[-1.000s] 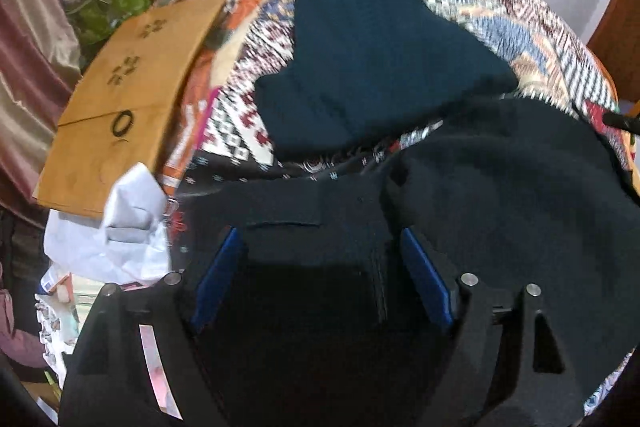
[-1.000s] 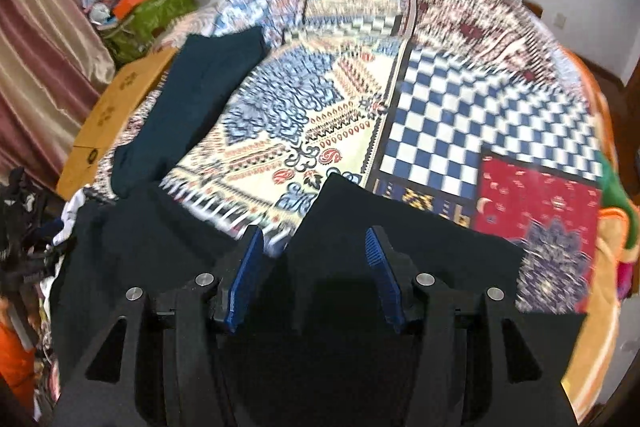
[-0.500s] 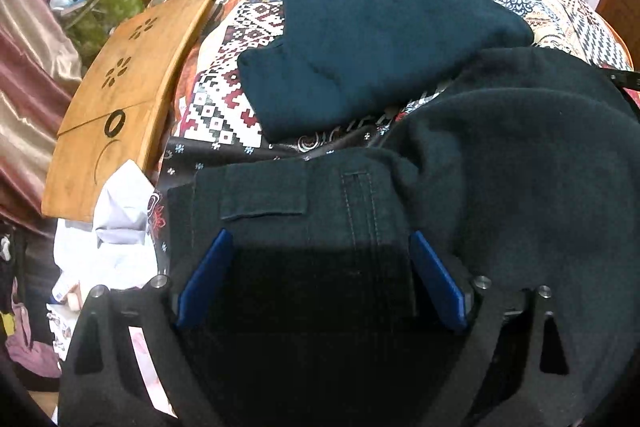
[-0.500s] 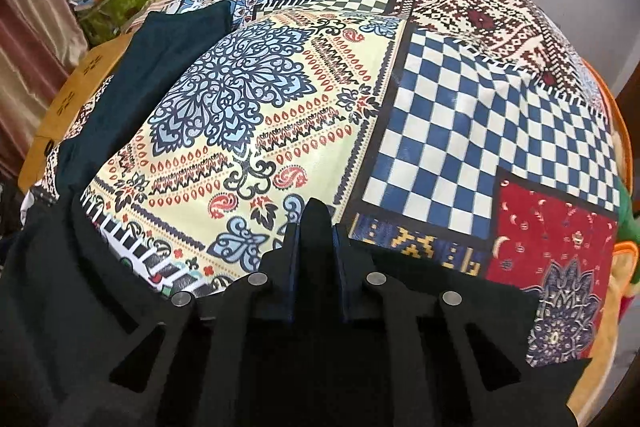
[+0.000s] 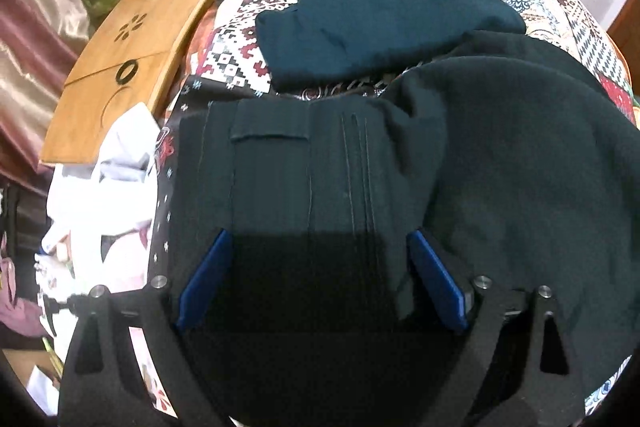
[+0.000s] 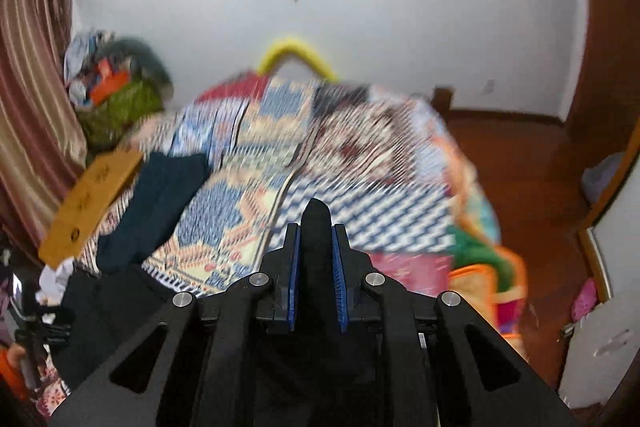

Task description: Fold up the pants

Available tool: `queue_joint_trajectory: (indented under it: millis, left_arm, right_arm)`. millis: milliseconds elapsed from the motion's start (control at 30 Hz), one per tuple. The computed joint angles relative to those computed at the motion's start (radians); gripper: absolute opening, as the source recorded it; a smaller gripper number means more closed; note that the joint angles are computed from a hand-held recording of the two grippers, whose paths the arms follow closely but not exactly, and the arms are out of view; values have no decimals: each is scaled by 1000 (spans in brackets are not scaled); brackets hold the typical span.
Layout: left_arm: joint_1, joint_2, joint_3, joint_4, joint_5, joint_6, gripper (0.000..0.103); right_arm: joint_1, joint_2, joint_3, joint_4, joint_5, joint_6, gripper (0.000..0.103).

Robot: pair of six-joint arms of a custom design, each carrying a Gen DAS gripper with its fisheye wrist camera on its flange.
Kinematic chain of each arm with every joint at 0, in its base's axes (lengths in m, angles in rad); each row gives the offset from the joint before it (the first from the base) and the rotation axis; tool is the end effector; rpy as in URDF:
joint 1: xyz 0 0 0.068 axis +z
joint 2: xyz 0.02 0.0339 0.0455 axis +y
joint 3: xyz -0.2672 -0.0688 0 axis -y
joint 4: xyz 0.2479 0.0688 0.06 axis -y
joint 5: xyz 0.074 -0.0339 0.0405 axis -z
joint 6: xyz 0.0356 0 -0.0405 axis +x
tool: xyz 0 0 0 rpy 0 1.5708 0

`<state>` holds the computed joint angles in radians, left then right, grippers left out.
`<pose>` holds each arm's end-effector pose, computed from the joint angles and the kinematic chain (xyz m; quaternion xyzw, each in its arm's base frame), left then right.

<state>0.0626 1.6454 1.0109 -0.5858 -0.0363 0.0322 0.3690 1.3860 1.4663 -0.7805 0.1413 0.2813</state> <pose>0.3121 0.0209 0.1784 -0.0181 0.9844 0.0261 0.1733 0.2786 0.1024 0.3854 -0.0099 0.9049 0.0737 0.4190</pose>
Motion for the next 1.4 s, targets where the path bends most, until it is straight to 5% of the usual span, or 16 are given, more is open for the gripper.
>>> queue_joint_trajectory:
  millis: [200, 367, 567, 700, 833, 1100, 1267, 1400]
  left_arm:
    - [-44, -59, -30, -25, -55, -42, 91]
    - [-81, -90, -54, -23, -105, -75, 91]
    - [-63, -98, -68, -21, -77, -90, 92]
    - [-40, -96, -70, -22, -42, -89, 92]
    - [-21, -106, -61, -43, -19, -51, 92]
    - [116, -203, -3, -78, 72, 93, 92]
    - [217, -105, 118, -71, 121, 144, 92]
    - [261, 6, 181, -53, 185, 182, 91]
  right_arm:
    - [-51, -172, -115, 5, 8, -17, 13]
    - [-71, -302, -375, 31, 32, -15, 13]
    - [-152, -412, -703, 65, -69, 90, 14]
    - [-112, -440, -792, 57, -67, 150, 18]
    - [-84, -400, -729, -31, 6, 156, 38]
    - [59, -305, -451, -69, 66, 144, 41]
    - [260, -98, -254, 11, 121, 119, 42]
    - [345, 103, -98, 94, 63, 63, 42]
